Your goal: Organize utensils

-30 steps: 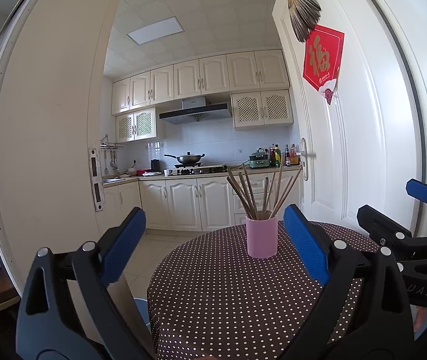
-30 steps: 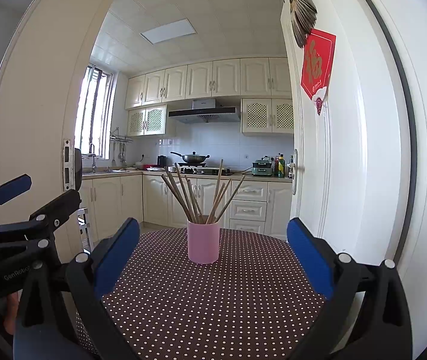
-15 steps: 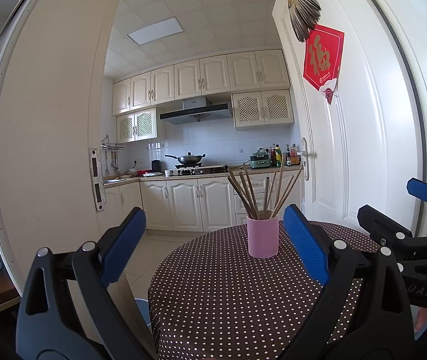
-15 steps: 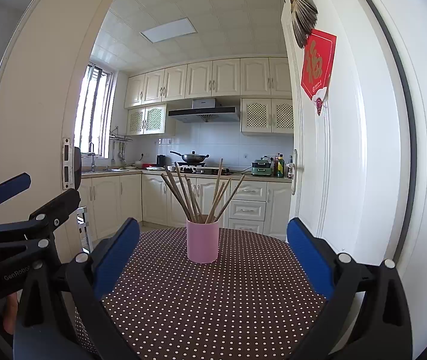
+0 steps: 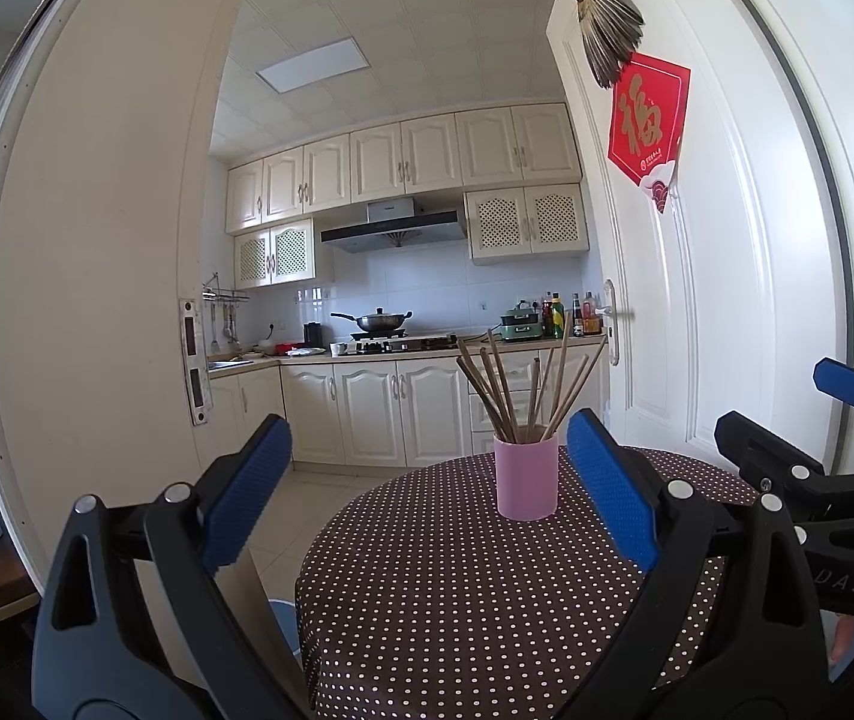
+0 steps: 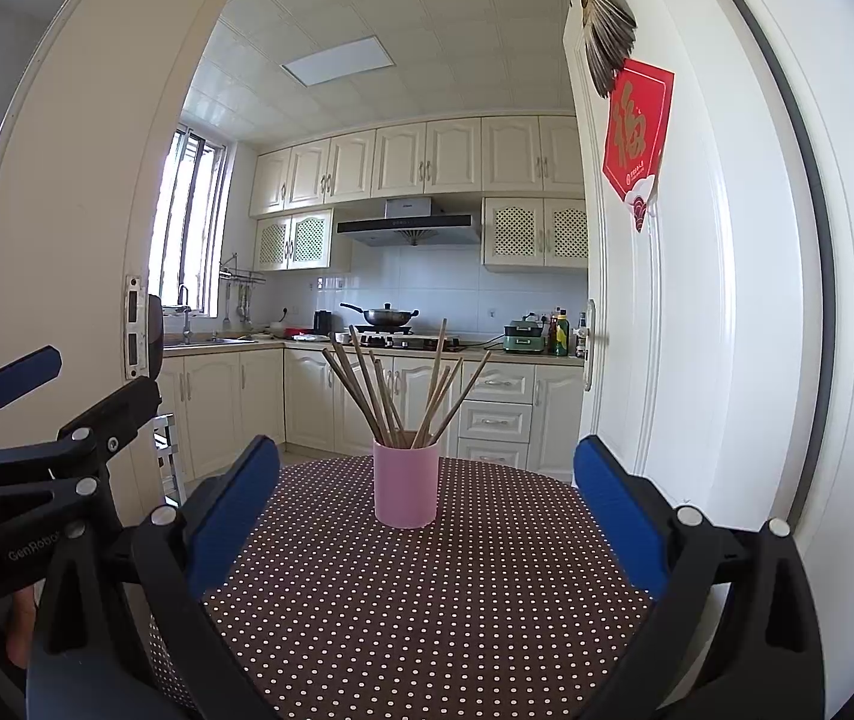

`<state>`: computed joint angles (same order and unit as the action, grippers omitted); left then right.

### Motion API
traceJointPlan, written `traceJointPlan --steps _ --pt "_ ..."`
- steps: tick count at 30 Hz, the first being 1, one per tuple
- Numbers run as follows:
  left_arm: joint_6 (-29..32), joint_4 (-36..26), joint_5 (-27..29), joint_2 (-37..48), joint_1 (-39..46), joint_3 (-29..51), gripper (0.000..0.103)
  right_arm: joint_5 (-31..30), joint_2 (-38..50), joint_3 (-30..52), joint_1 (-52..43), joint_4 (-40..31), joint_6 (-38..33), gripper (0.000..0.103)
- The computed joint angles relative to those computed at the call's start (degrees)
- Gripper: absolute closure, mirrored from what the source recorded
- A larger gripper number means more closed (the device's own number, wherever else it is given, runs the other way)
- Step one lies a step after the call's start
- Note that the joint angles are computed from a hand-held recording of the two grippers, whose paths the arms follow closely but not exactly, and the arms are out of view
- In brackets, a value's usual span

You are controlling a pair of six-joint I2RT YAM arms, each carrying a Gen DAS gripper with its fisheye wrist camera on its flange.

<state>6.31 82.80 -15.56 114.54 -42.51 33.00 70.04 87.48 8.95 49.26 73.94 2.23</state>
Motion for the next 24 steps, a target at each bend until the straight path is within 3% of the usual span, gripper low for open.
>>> traceJointPlan --steps 16,24 --pt "-0.5 -1.6 0.6 0.1 0.6 1.3 0.011 -0.5 0.5 0.2 -0.5 0.9 -0.5 0.008" --pt "-0.4 -5.9 0.4 1.1 0.8 5.6 0.011 -6.2 -0.1 1.5 -5.4 -2.5 1.0 0.008"
